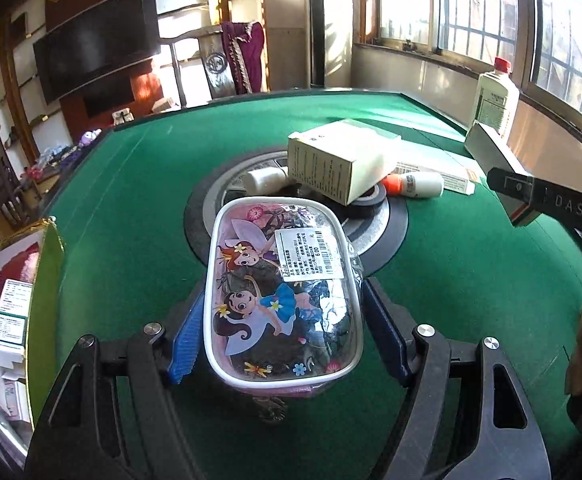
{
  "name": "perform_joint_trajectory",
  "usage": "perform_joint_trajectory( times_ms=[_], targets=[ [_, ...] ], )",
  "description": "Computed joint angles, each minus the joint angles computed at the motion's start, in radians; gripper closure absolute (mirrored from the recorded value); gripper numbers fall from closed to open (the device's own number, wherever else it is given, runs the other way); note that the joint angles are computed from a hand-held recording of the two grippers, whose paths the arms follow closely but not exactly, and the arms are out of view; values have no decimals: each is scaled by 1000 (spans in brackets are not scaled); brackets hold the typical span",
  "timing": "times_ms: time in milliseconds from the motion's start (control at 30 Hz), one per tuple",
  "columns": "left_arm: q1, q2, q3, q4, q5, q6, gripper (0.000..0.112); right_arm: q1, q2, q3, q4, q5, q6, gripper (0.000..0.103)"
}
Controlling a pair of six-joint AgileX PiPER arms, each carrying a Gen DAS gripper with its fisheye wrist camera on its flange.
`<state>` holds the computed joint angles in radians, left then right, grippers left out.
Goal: Organize objects
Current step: 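Carry the cartoon plastic box and barcoded box over the white tray with both tools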
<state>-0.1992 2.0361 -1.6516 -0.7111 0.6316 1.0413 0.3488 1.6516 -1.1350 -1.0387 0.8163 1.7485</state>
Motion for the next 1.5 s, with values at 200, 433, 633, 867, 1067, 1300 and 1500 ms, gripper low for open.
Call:
perform_joint_trajectory(
  times_ms=[200, 433, 633, 867, 1067, 1300, 1500],
  targets=[
    [2, -49, 78, -36, -124, 36, 39, 43, 34, -30, -38, -40, -8, 77],
    [25, -105, 172, -64, -204, 101, 39, 87, 34, -30, -63, -72, -17, 77],
    [49, -144, 225, -80, -234, 123, 39, 132, 59, -60, -66, -72, -46, 77],
    [75, -188, 275, -113, -233, 164, 39, 143, 69, -64, -60, -90, -59, 77],
    [86, -218, 309, -132, -220, 183, 38, 150, 82, -72, -57, -84, -70, 77],
    [132, -243, 318, -192, -173, 215, 38, 161, 95, -85, -48, -81, -81, 77],
    [208, -246, 303, -247, -108, 235, 38, 173, 108, -97, -28, -93, -77, 77]
  ],
)
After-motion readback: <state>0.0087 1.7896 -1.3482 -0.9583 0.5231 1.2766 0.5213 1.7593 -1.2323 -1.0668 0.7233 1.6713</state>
